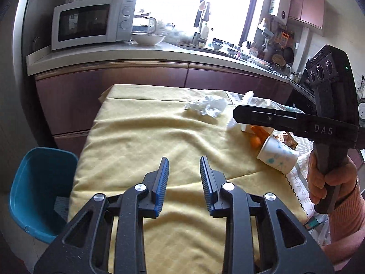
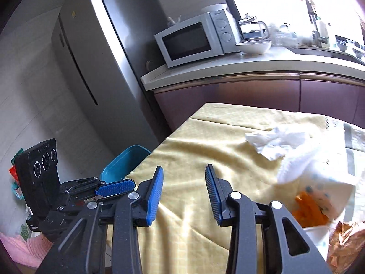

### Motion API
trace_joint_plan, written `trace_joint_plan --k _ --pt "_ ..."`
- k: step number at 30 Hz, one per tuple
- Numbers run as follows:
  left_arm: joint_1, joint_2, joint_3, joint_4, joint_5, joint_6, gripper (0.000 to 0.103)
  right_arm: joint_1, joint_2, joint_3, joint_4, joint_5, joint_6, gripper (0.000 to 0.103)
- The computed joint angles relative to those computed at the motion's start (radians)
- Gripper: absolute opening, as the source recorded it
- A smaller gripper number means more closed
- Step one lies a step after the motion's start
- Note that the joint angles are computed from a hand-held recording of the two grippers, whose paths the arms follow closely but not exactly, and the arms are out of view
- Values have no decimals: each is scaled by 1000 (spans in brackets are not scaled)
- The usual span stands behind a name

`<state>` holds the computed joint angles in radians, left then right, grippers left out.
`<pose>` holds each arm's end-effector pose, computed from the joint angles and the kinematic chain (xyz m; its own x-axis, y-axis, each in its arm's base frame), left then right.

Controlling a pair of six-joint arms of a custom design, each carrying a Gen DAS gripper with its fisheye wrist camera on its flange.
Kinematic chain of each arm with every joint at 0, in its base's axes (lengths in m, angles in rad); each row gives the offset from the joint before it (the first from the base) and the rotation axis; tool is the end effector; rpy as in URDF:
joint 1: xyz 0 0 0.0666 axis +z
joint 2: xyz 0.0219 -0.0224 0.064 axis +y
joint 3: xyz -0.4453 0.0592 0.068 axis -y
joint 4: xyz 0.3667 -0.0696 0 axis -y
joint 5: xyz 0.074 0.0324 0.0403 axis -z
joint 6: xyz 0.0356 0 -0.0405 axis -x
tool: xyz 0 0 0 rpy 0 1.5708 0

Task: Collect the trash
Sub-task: 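Move both open tools back over the table toward the paper cups, then close the left tool on a blue-dotted paper cup while the right tool grasps another cup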

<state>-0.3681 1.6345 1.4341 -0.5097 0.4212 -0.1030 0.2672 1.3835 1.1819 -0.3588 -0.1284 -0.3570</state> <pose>0.5153 -0.2148 0.4281 -0.5415 0.3094 -0.7817 0.6769 0.7119 -0.1872 0.4402 0.1248 0.4491 -0.6084 0.1928 -0.7698 -0.1642 0.9185 0.3598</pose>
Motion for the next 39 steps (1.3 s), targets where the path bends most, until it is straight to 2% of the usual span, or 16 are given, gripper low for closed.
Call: trace_joint_plan --k 7,14,22,29,33,39 --pt "-83 -7 -9 -2 -28 -15 32 -54 -81 -100 31 23 -24 36" --pt "-115 -8 -6 -14 -32 -25 33 -85 -132 -159 55 25 -32 36" --pt "-143 -1 2 -35 -12 -51 39 -135 -200 -227 62 52 -68 36" --pt "-188 6 7 -73 39 -92 42 -207 -254 -279 45 76 -106 36" --pt "-220 16 13 -96 63 -122 47 -242 -272 -312 40 68 -130 36" --pt "-256 39 29 -134 62 -141 50 -278 -275 -355 66 -17 -157 36"
